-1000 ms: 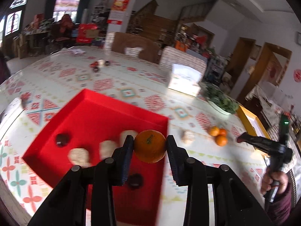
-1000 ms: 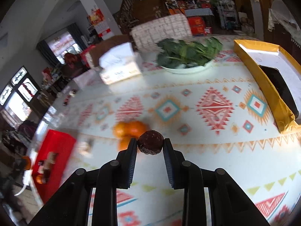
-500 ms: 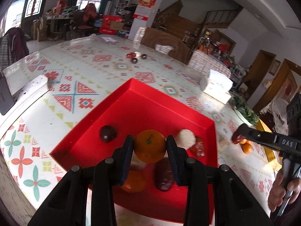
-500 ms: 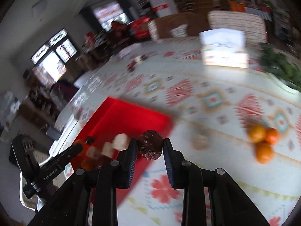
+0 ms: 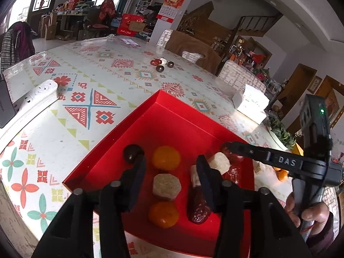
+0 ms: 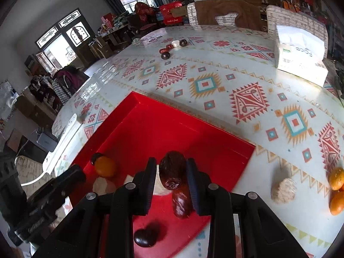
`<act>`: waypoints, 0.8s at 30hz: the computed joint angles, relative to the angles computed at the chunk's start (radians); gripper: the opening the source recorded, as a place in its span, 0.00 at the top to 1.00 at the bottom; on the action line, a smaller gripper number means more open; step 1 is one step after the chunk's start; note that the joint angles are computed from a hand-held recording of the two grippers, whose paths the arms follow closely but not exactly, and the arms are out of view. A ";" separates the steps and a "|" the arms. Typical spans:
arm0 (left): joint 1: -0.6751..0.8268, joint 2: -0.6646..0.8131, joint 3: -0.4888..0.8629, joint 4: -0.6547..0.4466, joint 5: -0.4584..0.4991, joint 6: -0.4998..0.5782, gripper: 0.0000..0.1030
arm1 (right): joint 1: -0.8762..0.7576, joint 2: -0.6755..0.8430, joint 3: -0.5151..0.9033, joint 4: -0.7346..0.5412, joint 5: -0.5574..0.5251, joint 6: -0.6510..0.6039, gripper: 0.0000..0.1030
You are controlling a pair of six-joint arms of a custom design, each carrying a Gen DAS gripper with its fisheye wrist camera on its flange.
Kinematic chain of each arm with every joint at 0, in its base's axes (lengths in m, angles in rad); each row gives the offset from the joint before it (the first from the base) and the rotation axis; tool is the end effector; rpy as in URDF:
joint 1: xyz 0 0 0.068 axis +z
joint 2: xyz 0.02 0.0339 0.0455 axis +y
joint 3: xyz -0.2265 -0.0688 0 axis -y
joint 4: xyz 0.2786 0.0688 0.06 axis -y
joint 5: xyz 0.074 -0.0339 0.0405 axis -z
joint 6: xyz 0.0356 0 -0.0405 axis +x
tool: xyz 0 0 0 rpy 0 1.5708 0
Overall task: Organize fruits
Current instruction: 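Carry the date and orange over the red tray and open both tools, then move both open tools back over the remaining oranges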
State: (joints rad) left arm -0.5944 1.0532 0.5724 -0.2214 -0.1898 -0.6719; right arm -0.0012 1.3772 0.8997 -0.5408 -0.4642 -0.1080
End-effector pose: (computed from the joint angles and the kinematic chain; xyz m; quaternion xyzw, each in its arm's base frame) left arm 0.2240 -0.1433 0.1643 -0.0748 0.9009 -0.1785 0.3885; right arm 0.3070 0.0156 0.1709 -0.1126 0.9316 0.2065 0.2771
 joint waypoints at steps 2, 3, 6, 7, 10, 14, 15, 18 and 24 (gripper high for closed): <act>-0.005 -0.011 -0.001 -0.005 0.001 -0.002 0.48 | -0.003 -0.013 -0.005 0.004 -0.010 0.005 0.65; -0.008 -0.019 -0.002 -0.010 0.000 -0.003 0.48 | -0.010 -0.027 -0.012 0.004 -0.021 0.004 0.57; -0.016 -0.036 -0.005 -0.019 -0.004 -0.013 0.46 | -0.026 -0.080 -0.038 0.004 -0.033 0.006 0.40; -0.022 -0.043 -0.005 -0.024 -0.005 -0.018 0.46 | -0.034 -0.097 -0.046 0.004 -0.037 0.005 0.39; -0.049 -0.057 0.001 -0.043 -0.018 -0.028 0.46 | -0.076 -0.147 -0.062 -0.026 -0.061 -0.017 0.37; -0.109 -0.079 0.018 -0.076 -0.061 -0.039 0.38 | -0.166 -0.206 -0.088 -0.074 -0.095 -0.067 0.31; -0.126 -0.085 0.023 -0.084 -0.077 -0.042 0.36 | -0.205 -0.223 -0.097 -0.089 -0.109 -0.089 0.31; -0.188 -0.092 0.045 -0.109 -0.130 -0.050 0.30 | -0.315 -0.247 -0.111 -0.129 -0.150 -0.156 0.30; -0.279 -0.023 0.109 -0.117 -0.166 -0.071 0.28 | -0.625 -0.140 -0.041 -0.217 -0.237 -0.318 0.30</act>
State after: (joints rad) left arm -0.8738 1.0299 0.6816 -0.3379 -0.3563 -0.7429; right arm -0.6265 1.2376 0.8585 -0.7574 -0.7015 -0.4264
